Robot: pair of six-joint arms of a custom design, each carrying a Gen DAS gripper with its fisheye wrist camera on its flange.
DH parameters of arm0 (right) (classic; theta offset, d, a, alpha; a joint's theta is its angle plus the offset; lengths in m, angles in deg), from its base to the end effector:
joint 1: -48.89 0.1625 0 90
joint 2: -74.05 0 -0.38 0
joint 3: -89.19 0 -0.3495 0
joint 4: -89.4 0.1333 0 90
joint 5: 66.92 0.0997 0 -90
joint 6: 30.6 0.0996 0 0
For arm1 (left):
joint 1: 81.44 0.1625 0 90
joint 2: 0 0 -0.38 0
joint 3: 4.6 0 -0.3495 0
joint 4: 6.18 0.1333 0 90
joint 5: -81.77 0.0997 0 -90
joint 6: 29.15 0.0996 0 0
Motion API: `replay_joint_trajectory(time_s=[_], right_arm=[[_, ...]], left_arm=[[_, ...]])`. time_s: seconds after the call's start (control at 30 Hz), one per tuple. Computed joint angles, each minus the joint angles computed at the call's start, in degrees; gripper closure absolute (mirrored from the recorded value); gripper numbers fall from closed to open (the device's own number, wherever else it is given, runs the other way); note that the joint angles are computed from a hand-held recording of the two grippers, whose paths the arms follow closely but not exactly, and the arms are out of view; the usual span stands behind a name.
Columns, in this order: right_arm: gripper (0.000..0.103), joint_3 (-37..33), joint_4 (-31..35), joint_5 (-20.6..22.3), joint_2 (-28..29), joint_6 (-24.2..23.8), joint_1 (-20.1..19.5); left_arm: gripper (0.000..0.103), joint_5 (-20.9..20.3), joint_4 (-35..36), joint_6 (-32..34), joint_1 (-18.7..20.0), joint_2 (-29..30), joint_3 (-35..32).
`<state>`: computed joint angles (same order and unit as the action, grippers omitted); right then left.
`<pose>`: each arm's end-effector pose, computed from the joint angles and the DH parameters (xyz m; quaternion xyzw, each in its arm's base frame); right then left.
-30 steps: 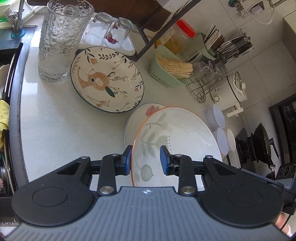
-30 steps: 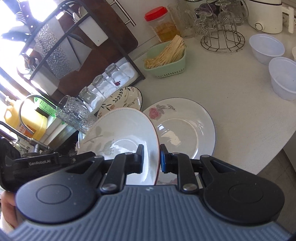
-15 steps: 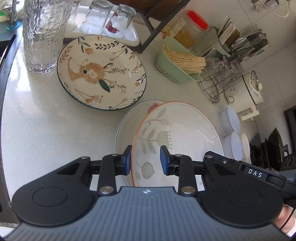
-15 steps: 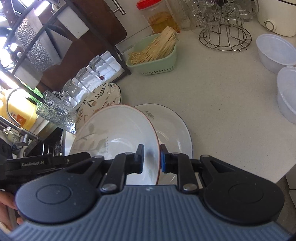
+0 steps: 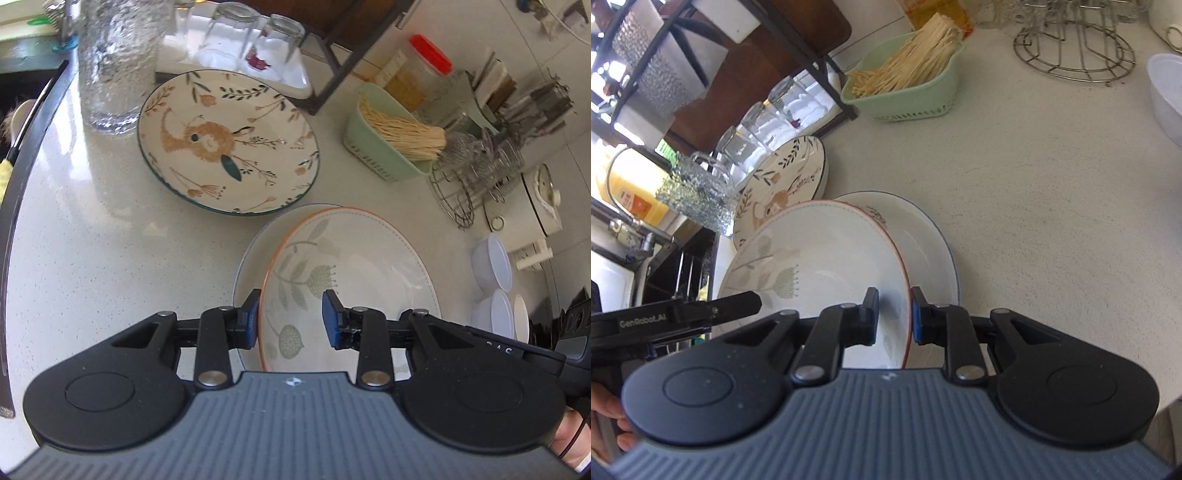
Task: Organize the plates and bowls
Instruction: 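Carry the leaf-print plate with both grippers over the pink-rose plate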
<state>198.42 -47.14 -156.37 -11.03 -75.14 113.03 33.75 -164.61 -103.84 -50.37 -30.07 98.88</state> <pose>-0.0893 -0.4920 0.3440 0.1601 -0.9678 0.1614 0.1081 -0.3435 -0.4404 -0.0645 -0.1125 0.9261 -0.3130 0.1782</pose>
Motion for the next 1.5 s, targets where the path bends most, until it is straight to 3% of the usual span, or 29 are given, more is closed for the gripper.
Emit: replay_joint_trajectory(time_s=[0.6,1.13,1.5], right_arm=[[0.081,-8.3,6.8,-2.3,6.1,-5.9,1.4],[0.082,-9.7,8.3,-4.8,6.3,-7.0,2.6],[0.082,-9.3,7.5,-5.9,6.6,-4.7,3.1]], left_arm=[[0.064,3.1,9.8,-10.3,0.1,3.4,-5.8],[0.062,0.7,12.4,-12.8,1.0,3.8,-7.5],[0.060,-1.4,7.4,-19.2,0.9,2.3,-4.0]])
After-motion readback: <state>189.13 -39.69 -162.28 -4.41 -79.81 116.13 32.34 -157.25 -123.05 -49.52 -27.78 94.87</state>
